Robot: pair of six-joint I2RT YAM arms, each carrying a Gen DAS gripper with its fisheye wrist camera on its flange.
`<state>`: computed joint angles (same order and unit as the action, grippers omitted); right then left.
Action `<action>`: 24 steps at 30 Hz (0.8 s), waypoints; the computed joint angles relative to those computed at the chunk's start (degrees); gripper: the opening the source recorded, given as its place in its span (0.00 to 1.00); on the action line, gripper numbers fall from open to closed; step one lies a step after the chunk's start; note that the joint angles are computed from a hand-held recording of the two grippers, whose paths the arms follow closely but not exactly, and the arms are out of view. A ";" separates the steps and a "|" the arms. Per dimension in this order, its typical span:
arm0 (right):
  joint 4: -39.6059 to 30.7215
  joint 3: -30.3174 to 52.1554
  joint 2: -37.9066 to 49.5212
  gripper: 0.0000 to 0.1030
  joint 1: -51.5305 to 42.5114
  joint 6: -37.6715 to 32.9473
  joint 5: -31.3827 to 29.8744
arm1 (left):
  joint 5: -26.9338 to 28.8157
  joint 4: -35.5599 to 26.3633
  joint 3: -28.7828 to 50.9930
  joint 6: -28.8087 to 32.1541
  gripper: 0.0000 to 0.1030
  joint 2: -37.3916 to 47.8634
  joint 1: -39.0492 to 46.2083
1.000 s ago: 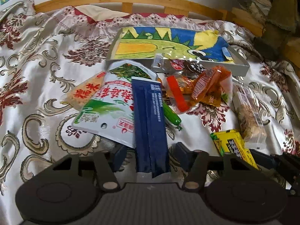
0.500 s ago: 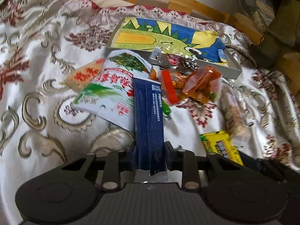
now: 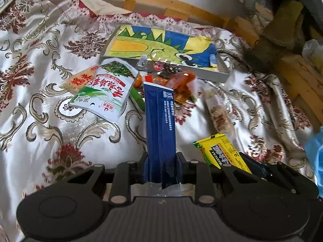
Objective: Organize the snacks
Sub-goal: 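Carry the blue tube and yellow bar over the dinosaur tray with both tools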
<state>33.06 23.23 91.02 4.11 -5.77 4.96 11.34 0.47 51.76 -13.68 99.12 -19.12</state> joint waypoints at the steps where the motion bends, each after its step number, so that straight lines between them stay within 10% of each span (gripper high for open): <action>1: -0.03 -0.76 -1.17 0.49 0.17 -0.17 0.30 | -0.12 0.43 -1.08 -0.49 0.28 -1.23 -0.24; 15: 2.01 -3.40 -13.00 0.49 -5.00 -2.50 -2.04 | -6.75 -0.76 5.10 -5.63 0.28 -3.82 -5.02; 24: 4.29 15.65 2.36 0.49 -13.28 -4.29 -9.69 | -8.31 -0.23 26.06 -6.85 0.28 12.39 -4.71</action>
